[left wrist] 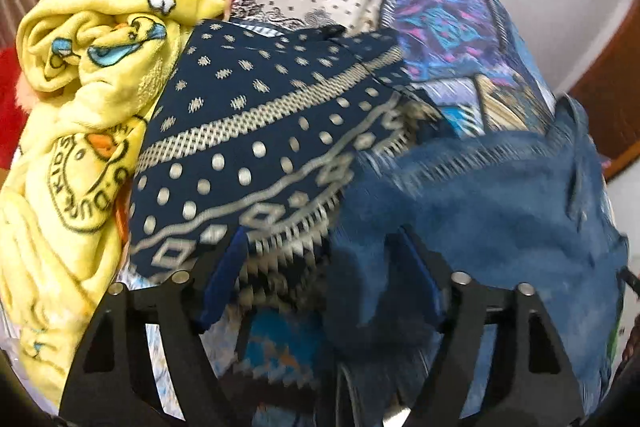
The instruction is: Fold large clothes
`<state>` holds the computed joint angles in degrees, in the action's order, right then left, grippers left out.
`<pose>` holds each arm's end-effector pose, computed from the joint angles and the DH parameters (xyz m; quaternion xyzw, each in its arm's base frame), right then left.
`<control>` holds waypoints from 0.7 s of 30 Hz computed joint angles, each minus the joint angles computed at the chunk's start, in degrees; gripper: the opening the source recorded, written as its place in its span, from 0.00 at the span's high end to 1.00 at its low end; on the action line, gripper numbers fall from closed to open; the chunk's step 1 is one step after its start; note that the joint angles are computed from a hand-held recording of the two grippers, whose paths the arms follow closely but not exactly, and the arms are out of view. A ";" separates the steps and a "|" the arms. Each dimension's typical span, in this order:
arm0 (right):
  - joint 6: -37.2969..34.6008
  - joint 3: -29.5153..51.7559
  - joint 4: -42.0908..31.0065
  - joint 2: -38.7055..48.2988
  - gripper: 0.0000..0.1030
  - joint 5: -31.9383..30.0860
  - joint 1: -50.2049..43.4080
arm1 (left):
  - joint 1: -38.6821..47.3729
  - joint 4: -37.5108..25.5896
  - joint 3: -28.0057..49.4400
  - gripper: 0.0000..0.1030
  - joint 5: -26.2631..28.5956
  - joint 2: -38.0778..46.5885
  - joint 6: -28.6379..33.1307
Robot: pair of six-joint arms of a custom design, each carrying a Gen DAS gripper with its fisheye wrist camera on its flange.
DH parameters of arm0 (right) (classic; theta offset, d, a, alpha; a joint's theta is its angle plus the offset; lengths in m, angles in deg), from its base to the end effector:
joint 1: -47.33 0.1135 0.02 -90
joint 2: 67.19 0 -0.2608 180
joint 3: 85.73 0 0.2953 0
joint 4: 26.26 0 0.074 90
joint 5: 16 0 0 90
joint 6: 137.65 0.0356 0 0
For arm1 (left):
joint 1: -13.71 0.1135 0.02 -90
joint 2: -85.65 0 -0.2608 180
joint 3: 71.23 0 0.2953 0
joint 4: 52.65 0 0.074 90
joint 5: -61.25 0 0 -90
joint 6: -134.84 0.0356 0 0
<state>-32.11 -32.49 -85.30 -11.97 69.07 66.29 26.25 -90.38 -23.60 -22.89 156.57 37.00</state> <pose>0.2065 0.0742 0.2217 -0.0396 0.9665 0.1139 0.2264 0.2536 0.0527 0.1475 -0.1585 0.9539 -0.0392 0.2517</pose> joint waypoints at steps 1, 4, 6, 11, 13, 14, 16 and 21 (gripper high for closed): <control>0.22 0.07 0.65 0.77 0.43 -0.05 -0.15 | 0.57 1.49 0.19 0.37 1.86 1.54 0.01; 0.98 0.38 2.52 2.99 0.63 0.35 -0.54 | 2.09 4.16 0.04 0.69 10.12 3.86 0.31; 1.48 1.21 2.84 4.57 0.75 2.35 0.10 | 1.43 5.04 -0.33 0.74 10.48 3.44 0.60; 0.72 5.22 1.79 8.22 0.85 6.11 2.48 | 3.93 3.79 0.76 0.90 13.48 3.47 -1.29; 1.26 6.99 2.18 8.89 0.86 6.77 2.61 | 4.84 2.74 1.25 0.96 12.45 1.77 -1.58; 1.57 7.84 2.65 9.66 0.86 6.48 2.31 | 4.96 2.58 1.38 0.97 10.82 0.75 -1.82; 2.48 10.48 3.46 11.85 0.86 6.42 2.38 | 5.59 2.30 2.34 1.00 8.69 0.37 -1.21; 1.36 17.20 4.79 18.28 0.86 11.26 5.99 | 9.10 -0.06 5.55 1.00 6.86 0.62 1.18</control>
<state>-30.74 -15.29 -80.50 6.30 80.33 72.28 35.35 -90.43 -18.05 -16.03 157.19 38.18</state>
